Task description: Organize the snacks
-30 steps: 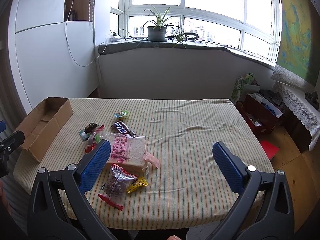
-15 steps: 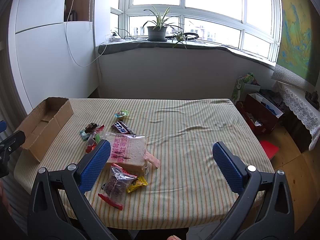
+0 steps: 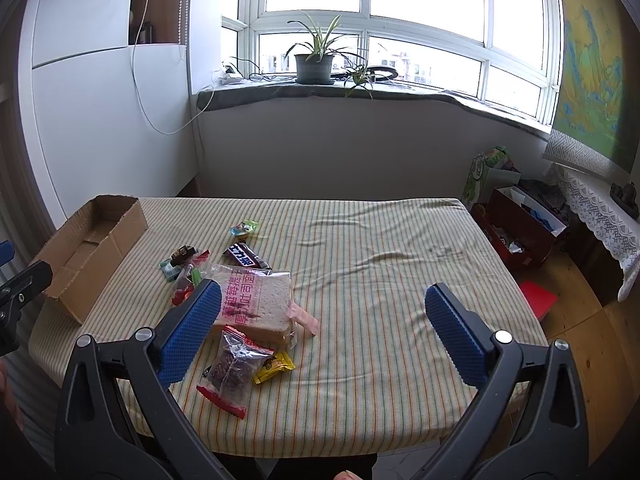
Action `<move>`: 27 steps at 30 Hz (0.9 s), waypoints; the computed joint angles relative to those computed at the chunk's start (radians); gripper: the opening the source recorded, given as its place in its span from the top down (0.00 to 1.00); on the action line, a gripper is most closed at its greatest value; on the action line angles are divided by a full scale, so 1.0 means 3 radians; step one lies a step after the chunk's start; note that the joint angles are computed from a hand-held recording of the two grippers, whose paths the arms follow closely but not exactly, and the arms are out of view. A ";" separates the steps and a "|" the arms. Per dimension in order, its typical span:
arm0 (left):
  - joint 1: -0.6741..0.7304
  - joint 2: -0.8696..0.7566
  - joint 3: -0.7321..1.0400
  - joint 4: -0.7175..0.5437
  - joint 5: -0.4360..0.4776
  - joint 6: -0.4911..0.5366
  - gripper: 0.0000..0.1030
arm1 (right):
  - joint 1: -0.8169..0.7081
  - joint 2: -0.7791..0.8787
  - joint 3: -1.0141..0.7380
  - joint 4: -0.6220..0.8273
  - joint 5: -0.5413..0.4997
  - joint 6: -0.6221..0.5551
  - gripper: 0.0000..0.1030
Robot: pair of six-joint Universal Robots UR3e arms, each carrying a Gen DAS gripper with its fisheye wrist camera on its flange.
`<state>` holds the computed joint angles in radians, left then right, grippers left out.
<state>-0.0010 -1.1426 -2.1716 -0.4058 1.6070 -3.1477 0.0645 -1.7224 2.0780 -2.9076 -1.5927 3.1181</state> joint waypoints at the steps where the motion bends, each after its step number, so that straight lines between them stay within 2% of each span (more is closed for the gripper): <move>1: 0.0000 0.0001 0.0001 -0.0002 0.0000 0.0001 0.01 | -0.0013 -0.0013 0.0015 0.0001 0.0016 -0.0005 0.00; 4: 0.0008 -0.0023 -0.0028 0.0026 -0.0010 -0.0006 0.01 | -0.0097 -0.0052 0.0175 -0.0104 0.0110 -0.0045 0.00; 7: -0.0013 -0.0192 -0.0183 0.0248 0.0039 -0.0045 0.01 | -0.0214 0.0011 0.0445 -0.0254 0.0212 -0.0074 0.00; 13: -0.0025 -0.0574 -0.0863 0.0798 0.0006 0.0037 0.01 | -0.0463 0.0047 0.1278 -0.0714 0.0374 -0.0251 0.00; 17: 0.0038 -0.0557 -0.1218 0.0831 -0.0102 0.0124 0.01 | -0.0626 -0.0049 0.1654 -0.0897 0.0522 -0.0364 0.00; 24: 0.0196 -0.0364 -0.1320 0.0691 -0.0341 0.0179 0.01 | -0.0609 0.0155 0.1627 -0.1097 0.0549 -0.0376 0.00; 27: 0.0196 -0.0599 -0.1235 0.0838 -0.0373 0.0156 0.01 | -0.0600 0.0299 0.1511 -0.1093 0.0538 -0.0388 0.00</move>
<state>0.0579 -1.3223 -2.5422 -0.1545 1.4952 -3.1009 -0.1155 -1.6326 2.5313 -3.2355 -1.4314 3.0016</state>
